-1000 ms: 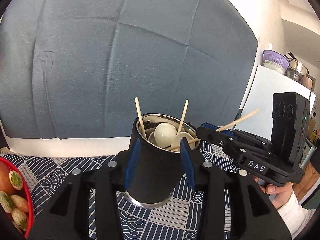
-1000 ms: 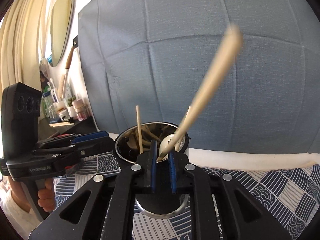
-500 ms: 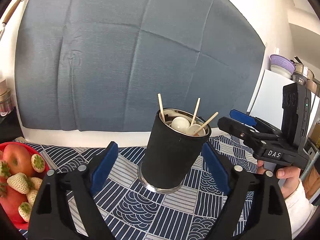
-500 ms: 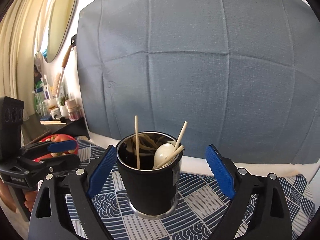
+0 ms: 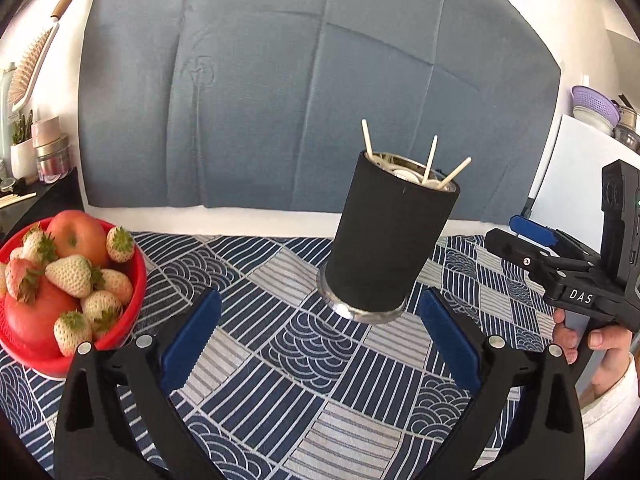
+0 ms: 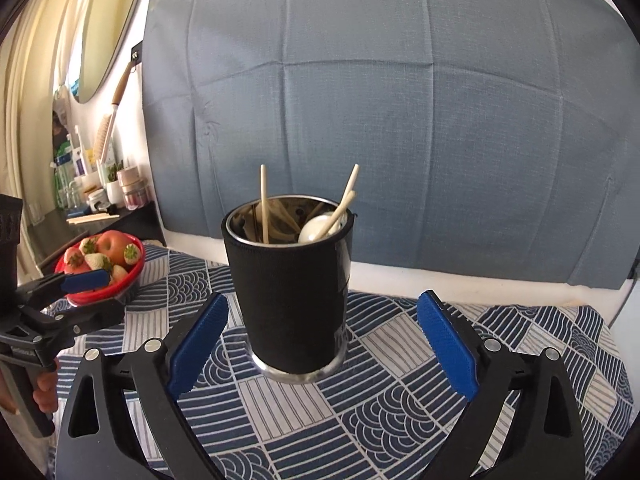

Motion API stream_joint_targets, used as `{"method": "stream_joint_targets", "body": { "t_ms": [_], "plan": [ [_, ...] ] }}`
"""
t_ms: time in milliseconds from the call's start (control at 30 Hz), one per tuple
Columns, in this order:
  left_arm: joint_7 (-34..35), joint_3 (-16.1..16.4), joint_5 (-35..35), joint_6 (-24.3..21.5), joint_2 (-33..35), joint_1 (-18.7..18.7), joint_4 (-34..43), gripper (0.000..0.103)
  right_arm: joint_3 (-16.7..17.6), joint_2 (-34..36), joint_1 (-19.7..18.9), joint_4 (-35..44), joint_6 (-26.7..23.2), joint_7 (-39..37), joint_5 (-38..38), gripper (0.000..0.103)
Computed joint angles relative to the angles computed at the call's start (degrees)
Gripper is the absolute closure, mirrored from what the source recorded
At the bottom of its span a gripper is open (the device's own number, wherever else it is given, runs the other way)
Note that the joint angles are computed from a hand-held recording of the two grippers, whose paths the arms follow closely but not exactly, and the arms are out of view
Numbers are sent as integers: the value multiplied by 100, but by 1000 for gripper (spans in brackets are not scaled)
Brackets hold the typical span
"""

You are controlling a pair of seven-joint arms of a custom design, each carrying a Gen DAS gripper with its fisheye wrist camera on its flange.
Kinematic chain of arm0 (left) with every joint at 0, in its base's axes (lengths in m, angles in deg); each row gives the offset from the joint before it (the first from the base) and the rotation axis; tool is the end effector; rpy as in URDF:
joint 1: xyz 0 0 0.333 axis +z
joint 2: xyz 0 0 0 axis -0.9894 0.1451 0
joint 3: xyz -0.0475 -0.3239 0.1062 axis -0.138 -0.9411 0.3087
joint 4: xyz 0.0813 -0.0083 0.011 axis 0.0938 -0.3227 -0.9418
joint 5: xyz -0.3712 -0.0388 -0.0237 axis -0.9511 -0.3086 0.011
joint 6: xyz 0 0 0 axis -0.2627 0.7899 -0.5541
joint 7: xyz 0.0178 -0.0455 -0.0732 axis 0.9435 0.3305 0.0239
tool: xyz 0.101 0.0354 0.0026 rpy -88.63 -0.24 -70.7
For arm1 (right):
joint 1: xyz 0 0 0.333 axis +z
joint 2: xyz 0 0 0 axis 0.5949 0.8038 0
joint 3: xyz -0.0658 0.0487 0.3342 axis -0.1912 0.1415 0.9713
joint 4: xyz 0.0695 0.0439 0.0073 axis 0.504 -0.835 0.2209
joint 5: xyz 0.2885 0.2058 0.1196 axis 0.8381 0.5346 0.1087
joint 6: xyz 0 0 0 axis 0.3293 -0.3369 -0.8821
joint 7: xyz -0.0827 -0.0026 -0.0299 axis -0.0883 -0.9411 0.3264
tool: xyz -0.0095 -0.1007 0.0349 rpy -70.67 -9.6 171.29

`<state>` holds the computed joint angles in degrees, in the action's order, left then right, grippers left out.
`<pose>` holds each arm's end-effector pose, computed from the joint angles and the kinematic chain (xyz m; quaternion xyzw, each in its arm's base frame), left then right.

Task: Organize utensils

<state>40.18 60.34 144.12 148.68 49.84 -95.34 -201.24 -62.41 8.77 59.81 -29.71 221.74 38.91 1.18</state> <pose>0.3471 -0.2836 0.5417 -0.7007 0.4936 -0.3773 0.3508 0.4985 0.2169 0.5747 -0.7845 0.3265 -0.1955 0.4896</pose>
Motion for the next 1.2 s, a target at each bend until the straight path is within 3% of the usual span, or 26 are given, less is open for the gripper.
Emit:
{"method": "stream_joint_targets", "body": {
  "t_ms": [267,400,867,1000,1200],
  "plan": [
    [-174,-332,-486,-800,-126,-380,-285,6,-29,-402,67,-751,123,-210,260,10],
    [-388,-357,-521,-796,-206,-554,-434,6,-64,-633,127,-1089,136,-467,517,10],
    [-300,-632,-808,-2222,191,-1134,-30,6,-151,-1174,80,-1788,-26,-913,1064,10],
    [-381,-762,-724,-2860,328,-1272,139,6,-208,-1294,3,-1892,-244,-867,1100,9],
    [-517,-658,-588,-2860,250,-1430,49,6,-157,-1422,-8,-1967,-230,-1366,1502,9]
  ]
}}
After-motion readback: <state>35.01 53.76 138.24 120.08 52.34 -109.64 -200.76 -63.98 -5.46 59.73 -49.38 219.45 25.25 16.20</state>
